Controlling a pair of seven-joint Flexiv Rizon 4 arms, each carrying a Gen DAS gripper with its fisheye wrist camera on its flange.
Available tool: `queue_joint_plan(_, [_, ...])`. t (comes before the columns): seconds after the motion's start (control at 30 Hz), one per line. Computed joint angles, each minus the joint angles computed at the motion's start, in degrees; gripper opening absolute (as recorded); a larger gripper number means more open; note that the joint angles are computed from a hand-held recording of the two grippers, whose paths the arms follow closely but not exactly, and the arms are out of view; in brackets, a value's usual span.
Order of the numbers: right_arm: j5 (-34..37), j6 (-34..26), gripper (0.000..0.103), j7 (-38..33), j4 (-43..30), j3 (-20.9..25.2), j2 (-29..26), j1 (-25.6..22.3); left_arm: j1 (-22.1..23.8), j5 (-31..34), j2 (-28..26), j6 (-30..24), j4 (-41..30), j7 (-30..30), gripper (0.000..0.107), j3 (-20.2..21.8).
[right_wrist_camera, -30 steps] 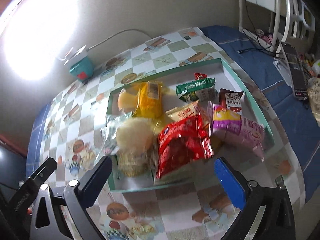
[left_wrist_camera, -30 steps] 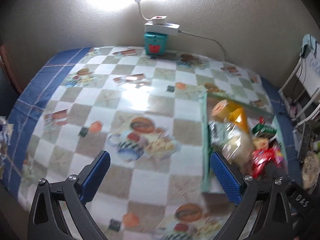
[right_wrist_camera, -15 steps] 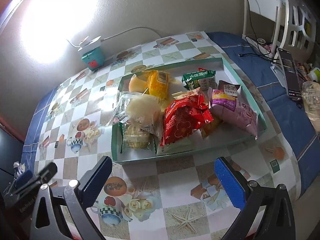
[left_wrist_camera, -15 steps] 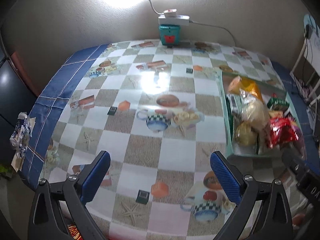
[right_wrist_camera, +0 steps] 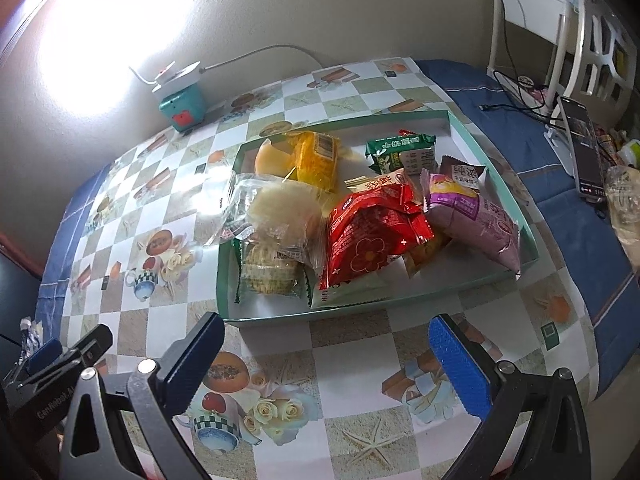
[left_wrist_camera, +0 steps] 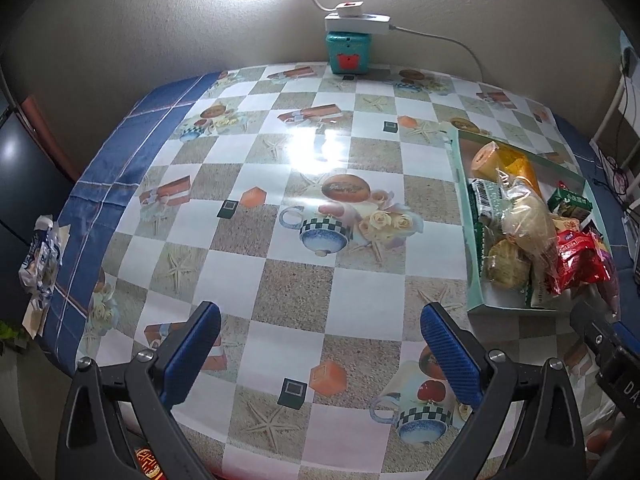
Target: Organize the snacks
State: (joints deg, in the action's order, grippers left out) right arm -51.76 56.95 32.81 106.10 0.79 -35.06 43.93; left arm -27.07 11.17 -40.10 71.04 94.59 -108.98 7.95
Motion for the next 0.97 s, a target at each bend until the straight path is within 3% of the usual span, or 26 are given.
queue_joint_plan(0.97, [4.0,-2.1,0.103,-4.9,-2.4,0.3,-1.6,0.4,1.7,-2.1,-0.5,-0.1,0.2,1.5,0.1,-1.4])
